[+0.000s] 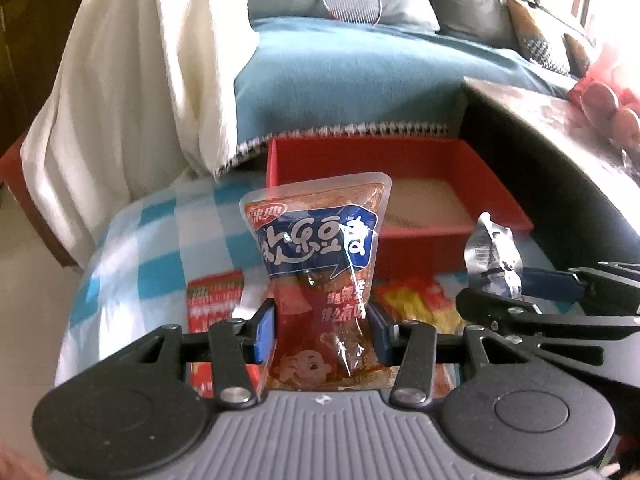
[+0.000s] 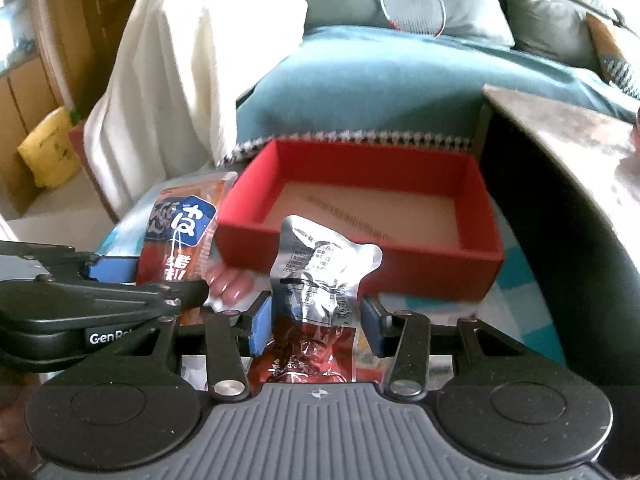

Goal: Organize snacks
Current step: 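Lift both held snacks and carry them over the red box, then lower both snacks into the red box and open both grippers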

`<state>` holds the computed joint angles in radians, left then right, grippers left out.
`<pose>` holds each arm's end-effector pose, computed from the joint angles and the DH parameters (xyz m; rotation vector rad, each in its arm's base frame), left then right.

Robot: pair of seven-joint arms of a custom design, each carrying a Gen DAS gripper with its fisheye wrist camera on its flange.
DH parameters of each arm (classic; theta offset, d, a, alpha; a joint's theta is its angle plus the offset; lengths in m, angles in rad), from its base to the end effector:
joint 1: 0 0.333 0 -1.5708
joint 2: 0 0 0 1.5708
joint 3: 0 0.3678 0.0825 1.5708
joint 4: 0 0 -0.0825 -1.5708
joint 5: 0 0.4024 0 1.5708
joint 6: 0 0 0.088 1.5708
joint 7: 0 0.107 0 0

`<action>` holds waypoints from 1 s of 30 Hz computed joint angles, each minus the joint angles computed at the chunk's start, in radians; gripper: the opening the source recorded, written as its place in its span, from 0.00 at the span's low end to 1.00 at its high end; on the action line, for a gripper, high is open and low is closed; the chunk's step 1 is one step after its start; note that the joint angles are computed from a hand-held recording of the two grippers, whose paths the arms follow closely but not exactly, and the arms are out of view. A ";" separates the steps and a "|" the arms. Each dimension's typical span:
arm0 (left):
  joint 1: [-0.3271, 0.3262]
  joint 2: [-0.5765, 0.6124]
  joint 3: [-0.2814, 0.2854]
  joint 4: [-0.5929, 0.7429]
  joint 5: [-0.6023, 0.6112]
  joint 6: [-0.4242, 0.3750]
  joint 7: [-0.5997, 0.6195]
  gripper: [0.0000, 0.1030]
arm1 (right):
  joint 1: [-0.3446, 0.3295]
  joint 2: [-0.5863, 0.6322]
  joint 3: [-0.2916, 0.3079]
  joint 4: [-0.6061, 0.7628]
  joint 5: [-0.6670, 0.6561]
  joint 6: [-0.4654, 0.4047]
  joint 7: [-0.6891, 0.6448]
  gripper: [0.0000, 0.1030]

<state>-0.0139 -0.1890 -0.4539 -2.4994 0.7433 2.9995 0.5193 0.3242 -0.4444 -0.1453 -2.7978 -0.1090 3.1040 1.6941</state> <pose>0.4133 -0.2700 0.4452 -1.7003 1.9616 -0.7970 0.3897 0.0776 0.4554 -1.8750 1.6089 -0.5539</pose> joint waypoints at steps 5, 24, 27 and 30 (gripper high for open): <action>0.032 0.050 -0.021 0.072 0.159 -0.011 -0.120 0.40 | -0.022 0.045 -0.010 0.040 -0.002 0.039 0.005 0.53; -0.163 0.246 0.173 0.309 0.402 -0.107 -0.273 0.40 | 0.014 0.254 -0.089 0.223 0.013 0.115 -0.001 0.53; -0.200 0.273 0.210 0.337 0.403 -0.117 -0.268 0.40 | 0.044 0.288 -0.119 0.252 0.039 0.118 -0.020 0.53; -0.239 0.303 0.245 0.369 0.405 -0.135 -0.261 0.40 | 0.051 0.318 -0.126 0.275 0.065 0.116 -0.043 0.53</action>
<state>-0.2528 0.1145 -0.2085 -2.1301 1.1481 2.8645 0.2582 0.3756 -0.1268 -0.2716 -2.5224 -0.0435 3.2202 1.6507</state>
